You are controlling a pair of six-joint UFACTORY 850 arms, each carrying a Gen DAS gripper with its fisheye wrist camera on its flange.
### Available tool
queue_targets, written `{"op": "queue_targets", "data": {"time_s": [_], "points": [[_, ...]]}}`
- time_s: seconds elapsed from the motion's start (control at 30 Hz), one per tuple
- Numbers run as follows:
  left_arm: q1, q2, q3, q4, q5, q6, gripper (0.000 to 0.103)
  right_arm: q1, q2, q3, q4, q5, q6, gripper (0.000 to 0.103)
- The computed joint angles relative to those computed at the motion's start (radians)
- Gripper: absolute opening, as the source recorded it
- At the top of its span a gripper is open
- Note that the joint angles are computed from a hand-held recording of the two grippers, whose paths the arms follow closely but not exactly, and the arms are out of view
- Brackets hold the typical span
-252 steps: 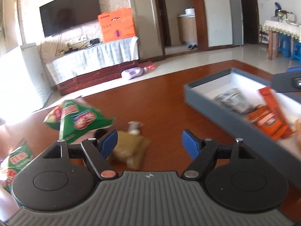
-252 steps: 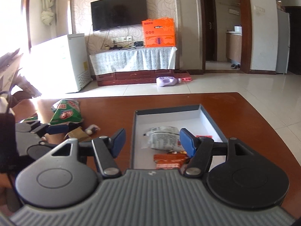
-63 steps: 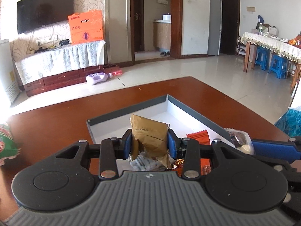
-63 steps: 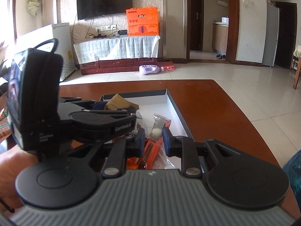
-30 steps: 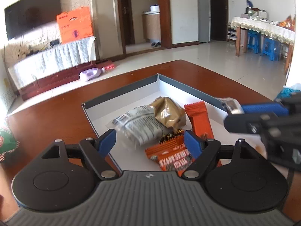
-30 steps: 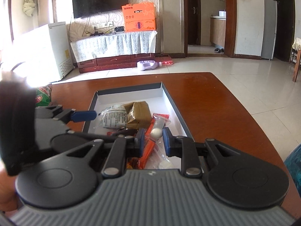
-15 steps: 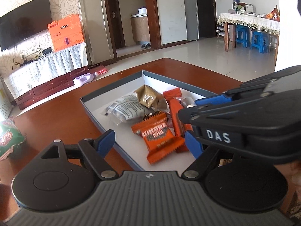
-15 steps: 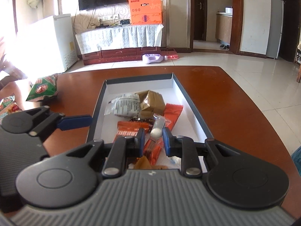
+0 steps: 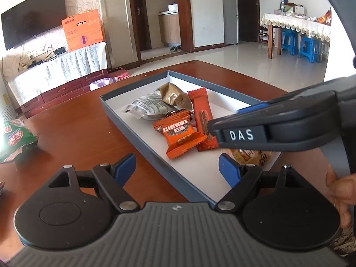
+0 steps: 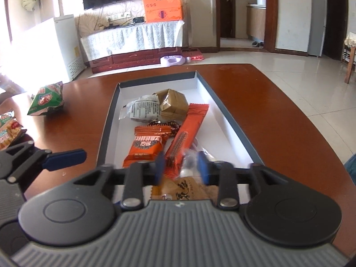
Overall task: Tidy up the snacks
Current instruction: 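Move both tools back over the green prawn cracker bags on the table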
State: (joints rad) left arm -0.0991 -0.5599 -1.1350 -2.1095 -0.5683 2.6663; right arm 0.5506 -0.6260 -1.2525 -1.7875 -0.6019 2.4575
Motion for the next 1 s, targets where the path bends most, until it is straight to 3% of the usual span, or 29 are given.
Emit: {"op": "queue_targets", "data": {"time_s": [0.07, 0.3, 0.37, 0.63, 0.83, 1.0], "points": [[0.004, 0.008, 0.007, -0.008, -0.005, 0.000, 0.085, 0.012, 0.003, 0.002, 0.017, -0.023, -0.007, 0.058], [0.034, 0.042, 0.030, -0.011, -0.023, -0.027, 0.085, 0.072, 0.026, 0.026, -0.144, -0.147, 0.109, 0.060], [0.049, 0.049, 0.032, -0.013, -0.024, -0.035, 0.086, 0.080, 0.015, 0.002, -0.155, -0.135, 0.097, 0.068], [0.125, 0.066, 0.029, -0.039, -0.017, -0.021, 0.087, 0.101, -0.061, -0.145, -0.125, -0.069, -0.026, 0.068], [0.177, 0.074, 0.037, -0.285, 0.005, 0.166, 0.089, 0.111, -0.108, -0.229, -0.173, -0.030, 0.035, 0.068], [0.217, 0.058, 0.002, -0.441, 0.050, 0.192, 0.091, 0.115, -0.175, -0.334, -0.234, 0.044, 0.079, 0.068]]}}
